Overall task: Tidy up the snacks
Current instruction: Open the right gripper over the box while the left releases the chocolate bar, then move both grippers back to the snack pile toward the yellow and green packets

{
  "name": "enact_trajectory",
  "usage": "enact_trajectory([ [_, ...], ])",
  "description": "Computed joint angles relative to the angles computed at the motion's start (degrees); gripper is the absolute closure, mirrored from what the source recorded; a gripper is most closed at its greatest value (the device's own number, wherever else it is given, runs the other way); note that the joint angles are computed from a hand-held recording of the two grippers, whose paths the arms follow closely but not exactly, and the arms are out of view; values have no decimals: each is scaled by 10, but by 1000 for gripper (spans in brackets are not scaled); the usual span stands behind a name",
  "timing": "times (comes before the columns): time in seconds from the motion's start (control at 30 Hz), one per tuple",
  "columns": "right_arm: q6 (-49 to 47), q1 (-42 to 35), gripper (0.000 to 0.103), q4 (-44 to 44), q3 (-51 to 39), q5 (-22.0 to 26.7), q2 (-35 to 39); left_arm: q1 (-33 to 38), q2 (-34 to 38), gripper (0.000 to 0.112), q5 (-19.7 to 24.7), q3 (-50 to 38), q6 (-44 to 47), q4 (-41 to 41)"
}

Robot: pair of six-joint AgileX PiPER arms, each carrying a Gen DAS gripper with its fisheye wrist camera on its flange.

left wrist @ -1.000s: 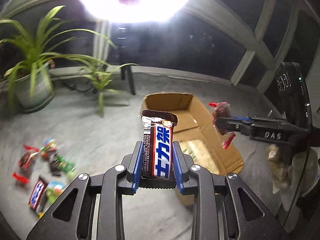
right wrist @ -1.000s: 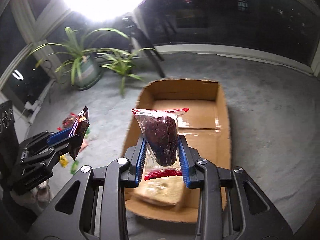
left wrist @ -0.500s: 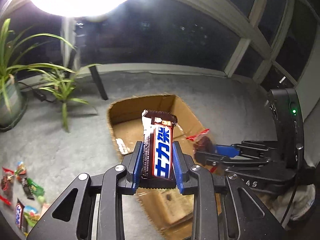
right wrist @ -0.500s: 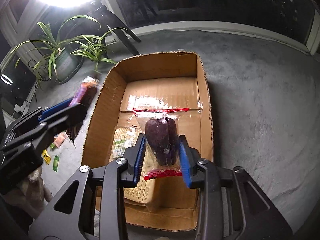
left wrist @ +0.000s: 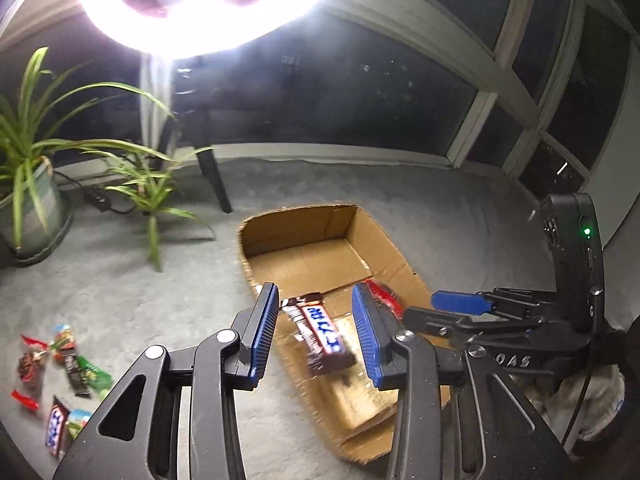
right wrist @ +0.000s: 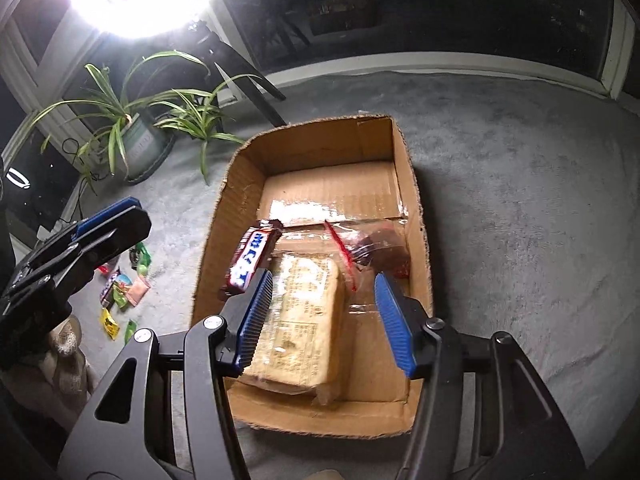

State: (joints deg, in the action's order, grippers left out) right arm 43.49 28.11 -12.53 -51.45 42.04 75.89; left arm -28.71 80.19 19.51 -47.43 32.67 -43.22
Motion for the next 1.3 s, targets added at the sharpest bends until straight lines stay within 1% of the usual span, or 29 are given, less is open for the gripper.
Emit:
enact_trajectory([
  [0.13, 56, 48, 47, -36, -16, 16, 1, 37, -40, 76, 18, 35, 39, -25],
  [0.27, 105, 101, 47, -65, -39, 31, 15, 75, -78, 76, 39, 65, 66, -29],
  [0.4, 149, 158, 47, -86, -67, 42, 43, 136, -118, 76, 76, 95, 116, -45],
  [0.5, 171, 194, 47, -93, -86, 44, 66, 215, -145, 76, 126, 117, 173, -70],
  [0.57, 175, 210, 47, -88, -98, 41, 83, 291, -165, 76, 172, 136, 226, -91],
  [0.63, 182, 232, 47, -82, -113, 33, 107, 383, -176, 76, 227, 153, 280, -107],
  [0.7, 188, 253, 47, -74, -127, 20, 131, 492, -177, 76, 288, 171, 339, -107],
  [0.77, 188, 272, 47, -70, -143, 14, 158, 571, -172, 76, 324, 183, 383, -97],
  [0.83, 181, 290, 47, -60, -169, 8, 196, 648, -148, 76, 351, 191, 430, -81],
  [0.87, 176, 294, 47, -53, -178, 5, 210, 677, -135, 76, 357, 193, 447, -74],
  [0.93, 169, 305, 47, -38, -207, 1, 249, 720, -106, 76, 354, 196, 473, -64],
  [1.07, 165, 320, 47, -24, -258, -1, 317, 766, -65, 76, 352, 198, 499, -58],
  [1.23, 146, 331, 47, -11, -327, 14, 391, 766, -44, 76, 342, 204, 507, -60],
  [1.27, 144, 331, 48, -8, -336, 15, 400, 764, -42, 76, 340, 204, 507, -62],
  [1.3, 138, 330, 51, -3, -347, 18, 411, 767, -39, 76, 340, 203, 511, -62],
])
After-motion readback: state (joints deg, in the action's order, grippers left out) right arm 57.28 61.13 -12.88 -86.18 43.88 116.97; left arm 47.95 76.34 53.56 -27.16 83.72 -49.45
